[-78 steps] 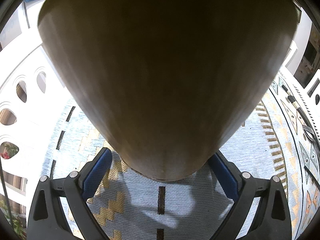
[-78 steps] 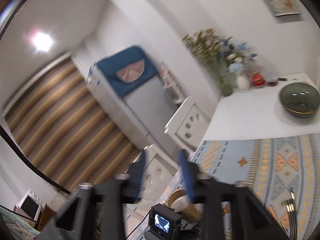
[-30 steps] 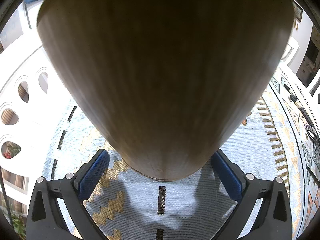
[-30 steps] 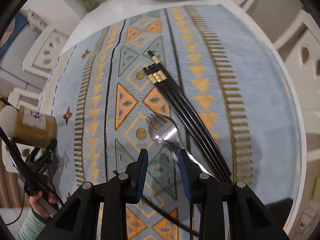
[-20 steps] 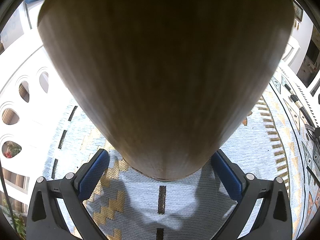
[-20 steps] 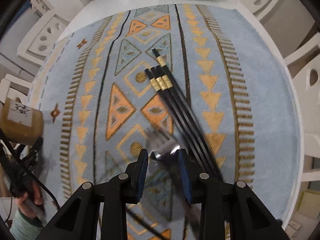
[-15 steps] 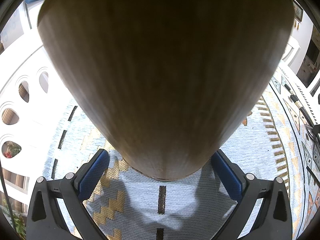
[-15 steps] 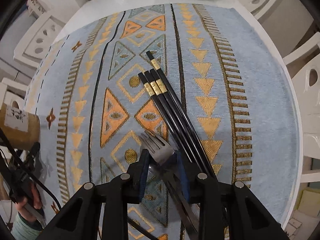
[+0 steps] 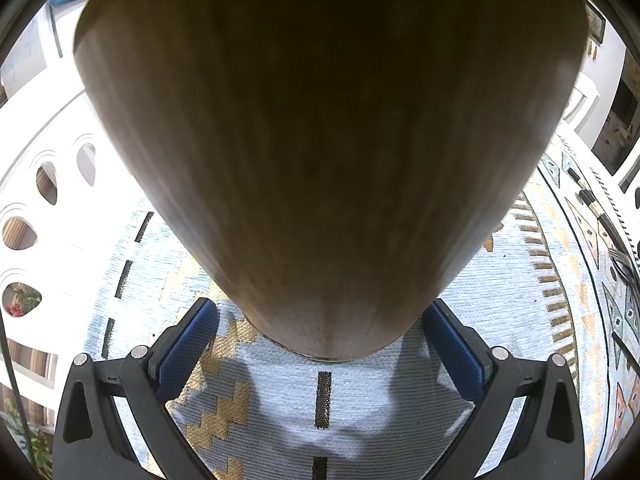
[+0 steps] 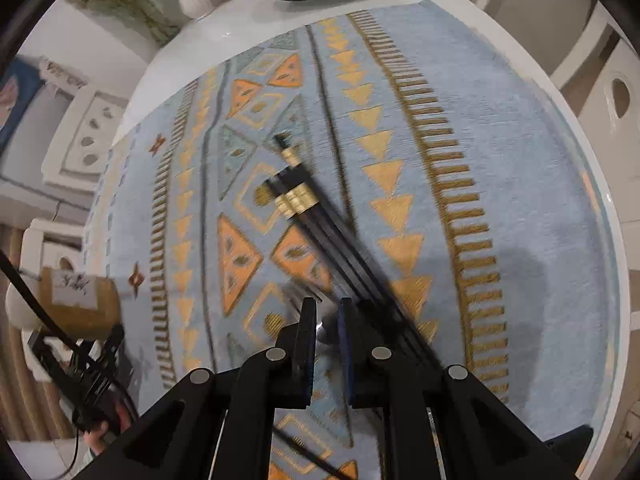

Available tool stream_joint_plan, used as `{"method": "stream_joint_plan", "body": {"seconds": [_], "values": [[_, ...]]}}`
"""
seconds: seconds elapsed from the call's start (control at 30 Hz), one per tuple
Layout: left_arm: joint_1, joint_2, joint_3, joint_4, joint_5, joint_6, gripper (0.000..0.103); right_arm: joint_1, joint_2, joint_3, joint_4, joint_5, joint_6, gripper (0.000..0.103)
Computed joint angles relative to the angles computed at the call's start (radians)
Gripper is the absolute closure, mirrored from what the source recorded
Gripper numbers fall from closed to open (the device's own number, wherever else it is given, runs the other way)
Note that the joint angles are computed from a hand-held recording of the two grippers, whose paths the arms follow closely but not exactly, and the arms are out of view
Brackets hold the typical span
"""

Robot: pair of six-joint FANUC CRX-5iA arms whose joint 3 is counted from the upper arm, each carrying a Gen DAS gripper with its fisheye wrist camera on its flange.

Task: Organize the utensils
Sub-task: 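Close the right gripper on a silver fork in the pile, then lift the silver fork with the right gripper off the tablecloth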

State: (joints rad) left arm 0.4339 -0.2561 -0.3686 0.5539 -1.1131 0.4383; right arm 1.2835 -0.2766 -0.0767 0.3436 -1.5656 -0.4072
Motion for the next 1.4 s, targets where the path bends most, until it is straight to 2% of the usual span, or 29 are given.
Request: {"method": "stream_joint_plan", "body": {"seconds": [0.13, 0.23, 0.27, 0.33, 0.4, 0.67, 0.77, 0.93, 1.13, 1.3, 1.4], "values": [[0.002, 0.004, 0.004, 0.001, -0.005, -0.002, 0.000, -0.028, 0.086, 0.086, -0.039, -0.047, 0.140, 0.090], [0.004, 0.006, 0.008, 0.001, -0.011, -0.001, 0.000, -0.074, 0.157, 0.159, -0.113, -0.113, 0.234, 0.090], [0.004, 0.007, 0.012, 0.001, -0.014, 0.000, 0.000, -0.070, 0.175, 0.172, -0.101, -0.138, 0.242, 0.090], [0.005, 0.009, 0.018, 0.001, -0.021, 0.002, 0.000, -0.084, 0.210, 0.208, -0.111, -0.186, 0.282, 0.086], [0.007, 0.013, 0.024, 0.002, -0.028, 0.003, 0.000, -0.101, 0.234, 0.229, -0.129, -0.223, 0.305, 0.077], [0.008, 0.019, 0.031, 0.003, -0.034, 0.004, 0.000, -0.145, 0.203, 0.211, -0.185, -0.170, 0.297, 0.068], [0.008, 0.019, 0.031, 0.003, -0.034, 0.004, 0.000, -0.148, 0.179, 0.167, -0.188, -0.115, 0.271, 0.063], [0.008, 0.019, 0.031, 0.003, -0.034, 0.003, 0.000, -0.139, 0.105, 0.103, -0.165, -0.048, 0.176, 0.066], [0.008, 0.019, 0.032, 0.002, -0.033, 0.004, 0.000, -0.129, -0.034, -0.032, -0.153, 0.113, 0.073, 0.066], [0.003, 0.020, 0.036, -0.005, -0.021, 0.014, 0.000, -0.145, -0.021, -0.012, -0.163, 0.114, 0.114, 0.066], [-0.002, 0.022, 0.039, -0.009, -0.016, 0.022, 0.000, -0.126, -0.075, -0.074, -0.116, 0.183, 0.046, 0.066]]}}
